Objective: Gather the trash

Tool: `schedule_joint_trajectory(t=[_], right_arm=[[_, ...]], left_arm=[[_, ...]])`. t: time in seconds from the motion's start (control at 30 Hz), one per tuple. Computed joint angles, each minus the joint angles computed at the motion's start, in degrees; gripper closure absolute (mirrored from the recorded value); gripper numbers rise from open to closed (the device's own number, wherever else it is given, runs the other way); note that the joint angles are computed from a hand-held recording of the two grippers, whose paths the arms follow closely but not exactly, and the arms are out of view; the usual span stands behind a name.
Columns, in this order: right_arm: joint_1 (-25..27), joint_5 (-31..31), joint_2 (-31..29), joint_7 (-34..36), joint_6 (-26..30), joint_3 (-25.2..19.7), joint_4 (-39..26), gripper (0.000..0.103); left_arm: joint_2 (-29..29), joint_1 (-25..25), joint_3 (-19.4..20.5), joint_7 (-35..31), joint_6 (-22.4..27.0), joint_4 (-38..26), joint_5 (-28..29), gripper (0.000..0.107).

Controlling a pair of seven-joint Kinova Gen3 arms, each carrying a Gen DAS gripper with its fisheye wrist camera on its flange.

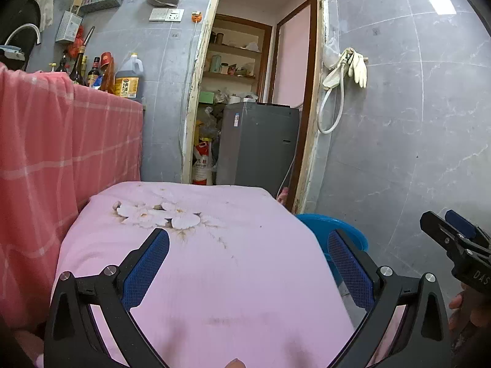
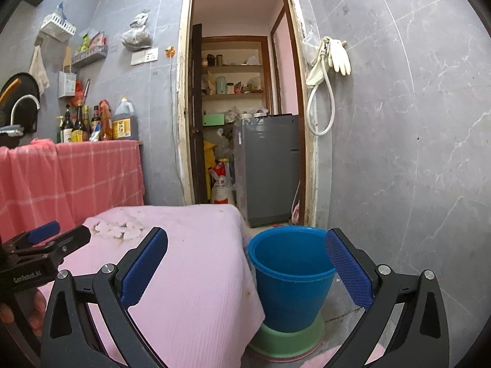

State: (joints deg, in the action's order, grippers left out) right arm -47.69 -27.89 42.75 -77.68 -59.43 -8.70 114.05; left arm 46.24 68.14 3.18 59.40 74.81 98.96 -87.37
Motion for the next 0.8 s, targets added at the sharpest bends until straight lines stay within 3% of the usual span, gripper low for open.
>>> schedule_joint_trajectory(t=[0.53, 0.8], right_arm=[[-0.9, -0.7, 4.8, -0.3, -3.7, -0.1, -0.4, 0.0], [-0.7, -1.1, 6.4, -0.6, -2.8, -0.2, -1.2, 0.0]], left_arm=[[5.3, 1.7, -1.6, 0.5, 0.6, -1.7, 1.9, 0.006], [6.2, 1.7, -1.9, 2.0, -0.6, -1.6, 2.7, 0.006]])
